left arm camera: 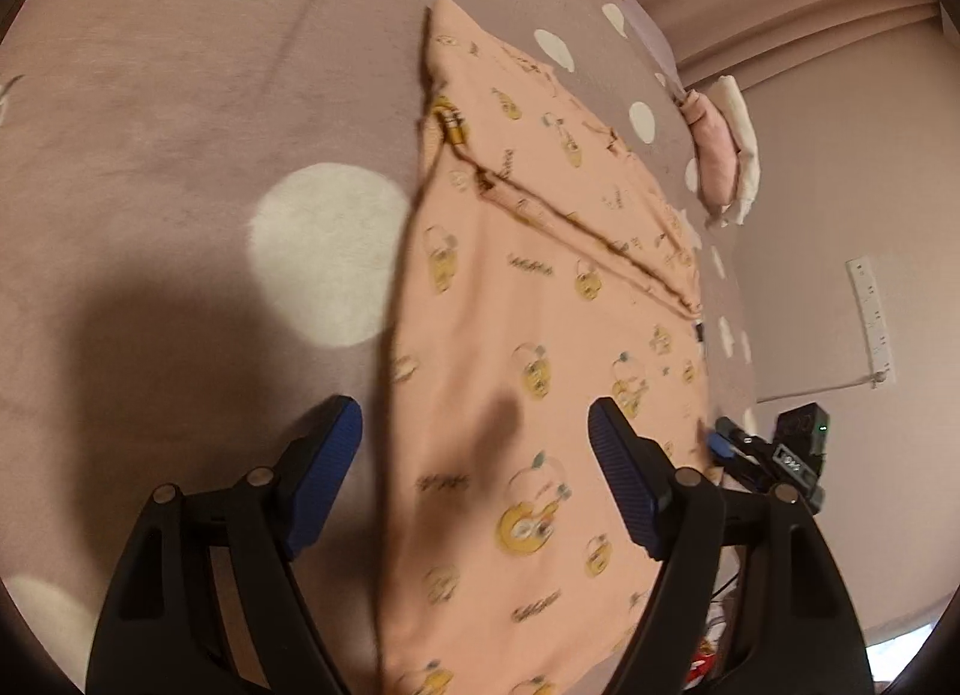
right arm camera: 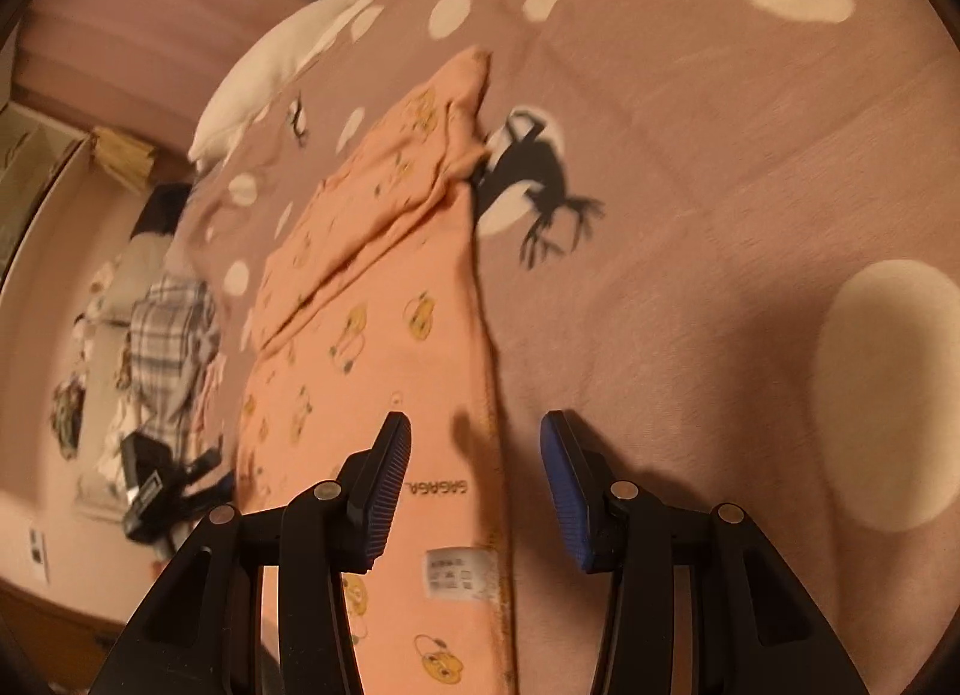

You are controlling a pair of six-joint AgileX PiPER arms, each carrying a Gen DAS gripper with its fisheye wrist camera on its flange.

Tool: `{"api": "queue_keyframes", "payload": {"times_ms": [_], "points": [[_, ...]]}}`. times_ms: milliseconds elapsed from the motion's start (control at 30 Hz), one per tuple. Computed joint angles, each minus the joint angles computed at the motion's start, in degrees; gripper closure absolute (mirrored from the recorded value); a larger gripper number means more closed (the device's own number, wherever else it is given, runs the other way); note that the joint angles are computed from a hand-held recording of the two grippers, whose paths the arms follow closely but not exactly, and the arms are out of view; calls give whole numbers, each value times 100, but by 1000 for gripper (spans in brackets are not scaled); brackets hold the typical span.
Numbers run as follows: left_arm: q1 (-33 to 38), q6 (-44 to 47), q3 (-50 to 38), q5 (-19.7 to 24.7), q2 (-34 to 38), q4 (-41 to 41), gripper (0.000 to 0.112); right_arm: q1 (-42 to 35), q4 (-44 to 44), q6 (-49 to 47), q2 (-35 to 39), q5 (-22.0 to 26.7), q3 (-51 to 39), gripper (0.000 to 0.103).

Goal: Fold small clothes
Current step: 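Fold the side edge inward over the body with the right tool, release, then grasp the shirt hem with the right tool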

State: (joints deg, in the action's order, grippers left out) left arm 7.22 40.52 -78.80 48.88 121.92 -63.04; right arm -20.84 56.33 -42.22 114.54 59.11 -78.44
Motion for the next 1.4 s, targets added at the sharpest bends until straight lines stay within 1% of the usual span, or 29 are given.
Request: {"api": "queue_keyframes", "payload": {"times_ms": [133,200,233,267,300,333,400,433,500,633,867,967,1100,1133,1167,1267,1300,1333,1367,1400], "points": [[11,-165,-604,470,518,-461,35,194,391,120,437,182,-440,58],[-15,-268,-776,541,645,-507,36,290,486,162,559,218,-566,58],[-11,-271,-829,608,689,-545,41,371,517,216,645,219,-680,58],[13,-264,-835,659,700,-552,49,396,535,228,673,230,-710,58],[49,-240,-813,736,702,-539,54,416,547,234,683,252,-719,58],[78,-206,-767,821,695,-494,62,451,568,224,680,256,-707,58],[124,-75,-600,915,633,-420,68,392,609,112,599,342,-549,58],[149,44,-445,929,559,-425,72,359,657,24,545,419,-419,58],[172,185,-178,876,423,-395,75,282,667,-173,401,489,-129,58],[311,581,445,1005,180,-612,75,112,631,-595,-17,552,595,58],[371,1290,1544,1157,-286,-910,75,-144,610,-1070,-396,945,1470,58],[343,1483,1792,1153,-355,-1118,75,-135,664,-1234,-519,982,1744,58],[296,1309,1620,1148,-237,-1106,76,-32,784,-1272,-513,908,1786,58],[279,1256,1571,1118,-215,-1099,80,-2,822,-1244,-474,901,1749,58],[248,1181,1538,1052,-207,-1081,87,19,874,-1246,-438,900,1728,58],[235,1176,1670,886,-289,-1124,93,101,979,-1280,-434,768,1729,59],[249,1219,1751,858,-331,-1138,94,74,974,-1375,-522,719,1855,61],[281,1230,1832,845,-369,-1123,98,87,982,-1441,-592,637,1929,62],[298,1208,1910,811,-403,-1090,104,50,972,-1498,-649,604,2015,65],[325,1197,1971,795,-428,-1086,105,26,968,-1531,-694,558,2098,71]]}}
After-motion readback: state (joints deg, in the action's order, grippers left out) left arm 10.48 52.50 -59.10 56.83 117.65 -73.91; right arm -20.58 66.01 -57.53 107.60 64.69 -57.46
